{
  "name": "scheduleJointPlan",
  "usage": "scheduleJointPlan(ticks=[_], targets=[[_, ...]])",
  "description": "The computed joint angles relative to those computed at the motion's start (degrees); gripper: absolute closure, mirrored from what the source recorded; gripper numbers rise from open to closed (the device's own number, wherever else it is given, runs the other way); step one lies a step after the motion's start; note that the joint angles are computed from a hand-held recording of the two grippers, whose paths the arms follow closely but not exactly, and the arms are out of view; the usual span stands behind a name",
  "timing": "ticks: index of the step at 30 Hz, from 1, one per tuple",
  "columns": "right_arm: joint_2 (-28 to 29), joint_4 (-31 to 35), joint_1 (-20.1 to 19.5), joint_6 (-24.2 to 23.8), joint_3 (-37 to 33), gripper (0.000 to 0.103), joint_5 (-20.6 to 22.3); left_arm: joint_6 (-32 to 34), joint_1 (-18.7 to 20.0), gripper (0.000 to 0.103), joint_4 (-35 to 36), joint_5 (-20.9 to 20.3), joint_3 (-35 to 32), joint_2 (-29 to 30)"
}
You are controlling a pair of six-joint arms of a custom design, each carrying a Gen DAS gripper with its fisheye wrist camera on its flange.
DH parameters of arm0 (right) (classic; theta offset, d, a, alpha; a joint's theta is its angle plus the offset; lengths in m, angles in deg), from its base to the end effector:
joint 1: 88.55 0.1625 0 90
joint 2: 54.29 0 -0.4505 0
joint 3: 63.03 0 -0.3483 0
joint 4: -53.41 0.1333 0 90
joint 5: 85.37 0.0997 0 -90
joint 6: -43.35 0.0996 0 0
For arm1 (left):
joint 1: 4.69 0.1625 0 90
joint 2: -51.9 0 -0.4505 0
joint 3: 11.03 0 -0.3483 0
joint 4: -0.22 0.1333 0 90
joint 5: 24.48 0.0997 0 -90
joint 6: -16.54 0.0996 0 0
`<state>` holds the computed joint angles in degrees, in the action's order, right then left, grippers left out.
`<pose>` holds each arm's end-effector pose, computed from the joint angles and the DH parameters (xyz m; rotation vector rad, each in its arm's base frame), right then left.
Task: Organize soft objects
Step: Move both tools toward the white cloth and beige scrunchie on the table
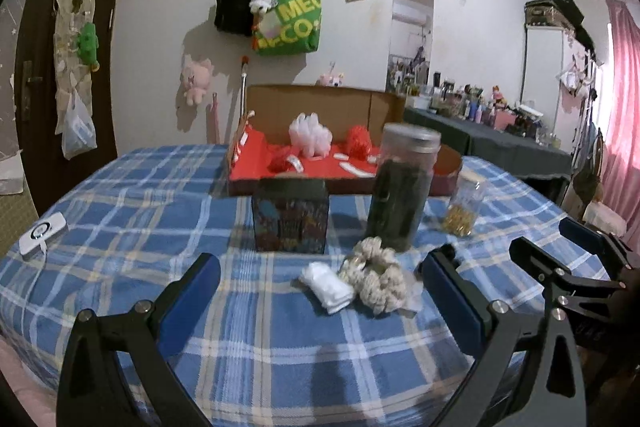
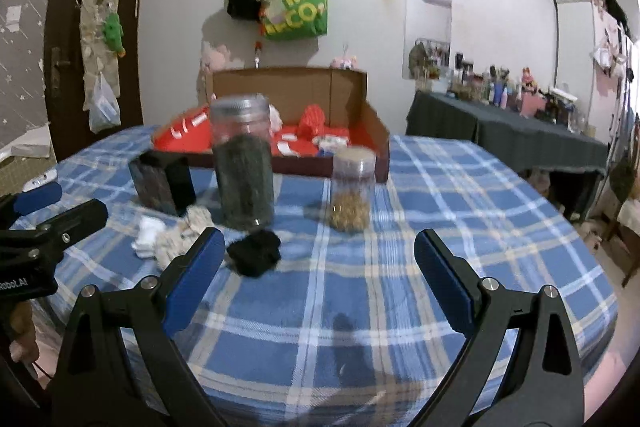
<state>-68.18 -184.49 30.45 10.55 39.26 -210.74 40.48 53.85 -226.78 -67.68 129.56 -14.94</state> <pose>0.3414 -0.4598 -0.0328 0.7924 -2.1114 1.2439 -0.0229 -0.4319 0.3007 0.4734 2.0875 -1.3296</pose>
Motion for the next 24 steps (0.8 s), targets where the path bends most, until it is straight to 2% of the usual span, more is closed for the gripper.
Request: scheduleJointPlan(ticks=[16, 24], targets=[[0.88, 7.58, -1.96, 1.81, -2.64, 0.006, -0.64, -6.72, 5.06, 0.000, 12.94, -0.91, -4.43, -0.30], [0.07, 13.19, -2.63, 3.17, -5.08, 0.006, -0.36, -10.88, 6.77, 0.000, 28.34, 1.10, -10.52, -1.00]])
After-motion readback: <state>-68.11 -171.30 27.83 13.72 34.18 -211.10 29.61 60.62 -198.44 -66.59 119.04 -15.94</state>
